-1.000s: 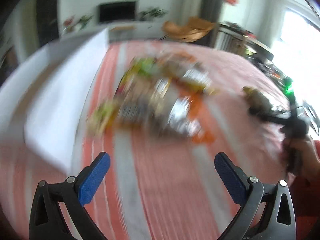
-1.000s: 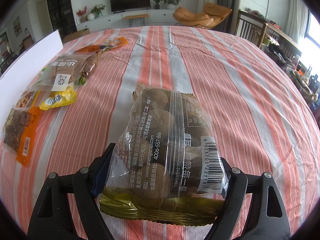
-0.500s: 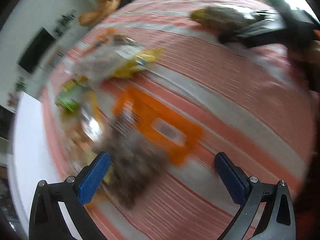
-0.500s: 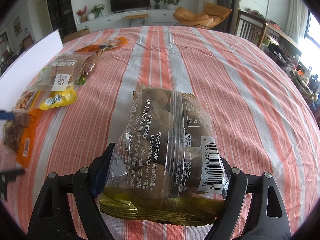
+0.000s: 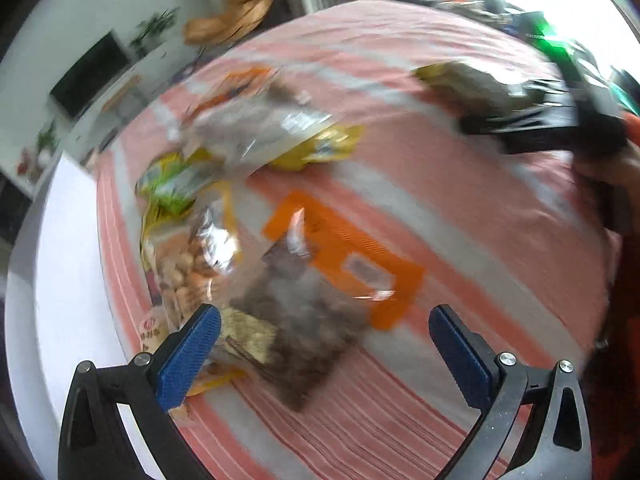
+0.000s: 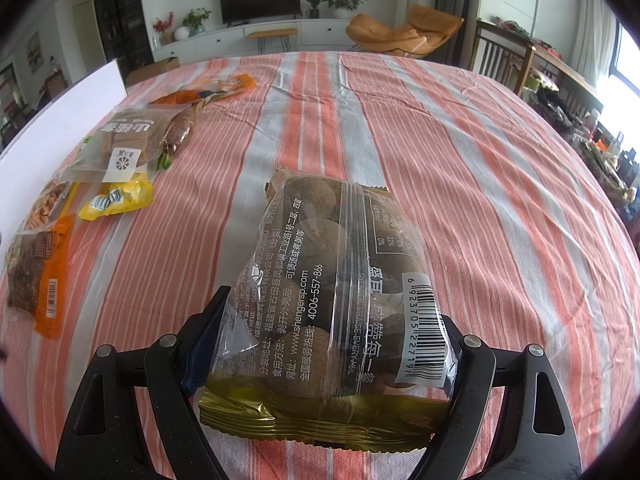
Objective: Organize snacks
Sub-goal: 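Grasp the orange-topped snack bag with the left gripper while the right holds the nugget bag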
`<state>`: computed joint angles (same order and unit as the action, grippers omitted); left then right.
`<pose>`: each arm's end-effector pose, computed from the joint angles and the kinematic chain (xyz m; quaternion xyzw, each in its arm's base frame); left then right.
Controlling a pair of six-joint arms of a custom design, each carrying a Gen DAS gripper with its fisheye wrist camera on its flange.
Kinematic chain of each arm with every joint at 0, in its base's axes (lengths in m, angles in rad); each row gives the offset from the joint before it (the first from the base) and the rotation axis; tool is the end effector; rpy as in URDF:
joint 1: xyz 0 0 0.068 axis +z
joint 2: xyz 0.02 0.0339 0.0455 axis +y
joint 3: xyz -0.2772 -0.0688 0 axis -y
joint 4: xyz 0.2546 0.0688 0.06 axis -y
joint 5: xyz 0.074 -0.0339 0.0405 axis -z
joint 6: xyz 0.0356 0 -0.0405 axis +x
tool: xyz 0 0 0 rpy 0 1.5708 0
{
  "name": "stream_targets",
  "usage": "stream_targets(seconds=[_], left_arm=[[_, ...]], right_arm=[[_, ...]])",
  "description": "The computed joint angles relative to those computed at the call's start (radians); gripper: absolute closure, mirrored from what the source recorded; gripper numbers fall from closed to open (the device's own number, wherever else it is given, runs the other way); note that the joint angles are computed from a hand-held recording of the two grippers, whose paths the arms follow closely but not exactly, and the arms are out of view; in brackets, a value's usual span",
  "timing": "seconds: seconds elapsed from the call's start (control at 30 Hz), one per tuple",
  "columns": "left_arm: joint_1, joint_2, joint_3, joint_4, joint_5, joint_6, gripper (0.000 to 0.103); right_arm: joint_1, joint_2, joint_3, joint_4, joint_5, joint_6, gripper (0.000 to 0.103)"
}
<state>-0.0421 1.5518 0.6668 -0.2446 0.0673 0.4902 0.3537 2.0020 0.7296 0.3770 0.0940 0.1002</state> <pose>0.2688 -0.0137 0.1326 0.2636 0.9389 0.0166 0.2205 0.3168 0.1134 0.0542 -0.1037 0.9369 0.0313 0.3324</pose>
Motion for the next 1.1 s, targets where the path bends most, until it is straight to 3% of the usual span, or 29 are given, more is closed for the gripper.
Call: stream_targets(seconds=[0.1, 0.27, 0.43, 0.53, 0.7, 0.83, 1.1], left_arm=[[0.047, 0.039, -0.002, 0.016, 0.04, 0.019, 0.0], [0.15, 0.004, 0.041, -0.272, 0.249, 0.154, 0.0], [0.235, -0.073, 0.022, -0.354, 0.309, 0.241, 0.0], [0.201, -0.123, 0.002, -0.286, 0.253, 0.192, 0.0], [0.074, -0.012, 0.015, -0.197, 0.114, 0.038, 0.0], [-0.058, -0.028, -0.089, -0.072, -0.028, -0.085, 0.0], [0.093, 0.015, -0.066, -0.029, 0.095, -0.19, 0.001]], right_arm=[[0.0, 0.0, 0.0, 0.0, 0.0, 0.0, 0.017], [0.0, 0.0, 0.0, 0.0, 0.001, 0.0, 0.017], [0.0, 0.0, 0.0, 0.0, 0.0, 0.001, 0.017], [0.0, 0.001, 0.0, 0.001, 0.0, 0.001, 0.017], [0.0, 0.001, 0.0, 0.001, 0.0, 0.001, 0.017], [0.0, 0.001, 0.0, 0.001, 0.0, 0.001, 0.017], [0.001, 0.002, 0.003, 0.0, -0.001, 0.004, 0.016]])
